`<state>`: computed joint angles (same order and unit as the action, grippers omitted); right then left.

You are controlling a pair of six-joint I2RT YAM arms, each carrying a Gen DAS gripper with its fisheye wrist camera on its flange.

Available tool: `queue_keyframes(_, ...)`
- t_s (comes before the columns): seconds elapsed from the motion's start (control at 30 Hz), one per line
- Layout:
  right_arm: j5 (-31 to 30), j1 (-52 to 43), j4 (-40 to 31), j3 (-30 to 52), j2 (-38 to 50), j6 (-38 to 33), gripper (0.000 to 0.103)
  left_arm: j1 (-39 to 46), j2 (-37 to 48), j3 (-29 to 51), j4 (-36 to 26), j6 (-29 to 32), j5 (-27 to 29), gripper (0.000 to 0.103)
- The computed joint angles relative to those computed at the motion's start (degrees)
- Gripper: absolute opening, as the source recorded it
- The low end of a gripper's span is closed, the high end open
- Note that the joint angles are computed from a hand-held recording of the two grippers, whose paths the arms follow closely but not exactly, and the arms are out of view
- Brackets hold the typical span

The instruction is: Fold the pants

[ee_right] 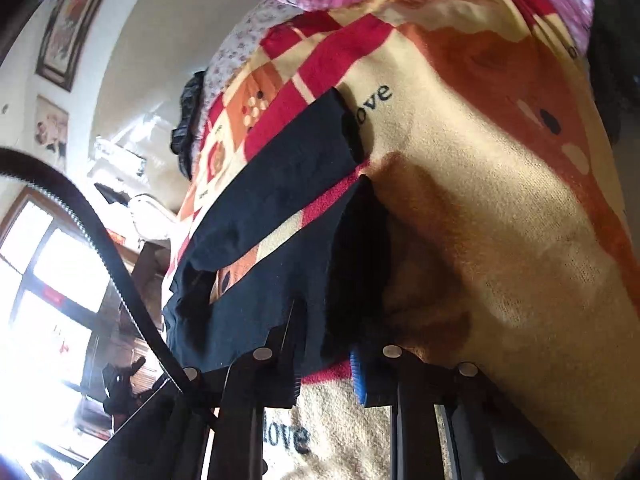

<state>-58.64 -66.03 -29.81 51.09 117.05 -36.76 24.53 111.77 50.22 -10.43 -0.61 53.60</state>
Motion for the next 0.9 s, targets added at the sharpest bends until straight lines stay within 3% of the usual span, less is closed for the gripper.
queue_keyframes(0.3, 1.7, 1.0, 10.2, -5.6, -3.2, 4.1, 0.018, -1.2, 2.7, 4.7, 0.4, -6.0, -0.6, 0.079)
queue_keyframes(0.5, 2.0, 1.1, 10.0, -5.7, -3.4, 3.2, 0.018, -1.7, 0.7, -0.1, 9.9, -5.5, -4.2, 0.077)
queue_keyframes(0.53, 1.9, 1.2, 9.5, -5.5, -3.3, 2.9, 0.018, -2.2, 0.0, -0.8, 10.6, -5.0, -6.1, 0.067)
queue_keyframes(0.57, 1.8, 1.3, 9.1, -5.3, -3.1, 2.3, 0.018, -2.9, -0.8, -1.5, 11.1, -4.2, -8.8, 0.038)
queue_keyframes(0.6, 2.0, 1.0, 8.9, -5.5, -3.4, 1.7, 0.017, -3.7, -1.5, -1.9, 10.6, -3.1, -12.7, 0.019)
queue_keyframes(0.63, 2.4, 1.2, 9.6, -6.0, -3.9, 2.0, 0.016, -3.9, -1.3, -1.8, 10.5, -3.0, -13.5, 0.007)
queue_keyframes(0.7, 4.1, 2.1, 12.6, -8.5, -7.1, 3.1, 0.006, -2.9, -2.2, -3.5, 11.9, -3.4, -13.1, 0.005)
queue_keyframes(0.8, 5.6, 2.3, 15.0, -13.5, -14.7, 2.3, 0.005, -0.2, -9.4, -10.0, 15.0, -1.2, -12.0, 0.004)
queue_keyframes(0.9, 7.5, 1.8, 8.4, -14.5, -19.0, -3.2, 0.004, 3.2, -15.4, -14.7, 14.5, 1.9, -11.3, 0.004)
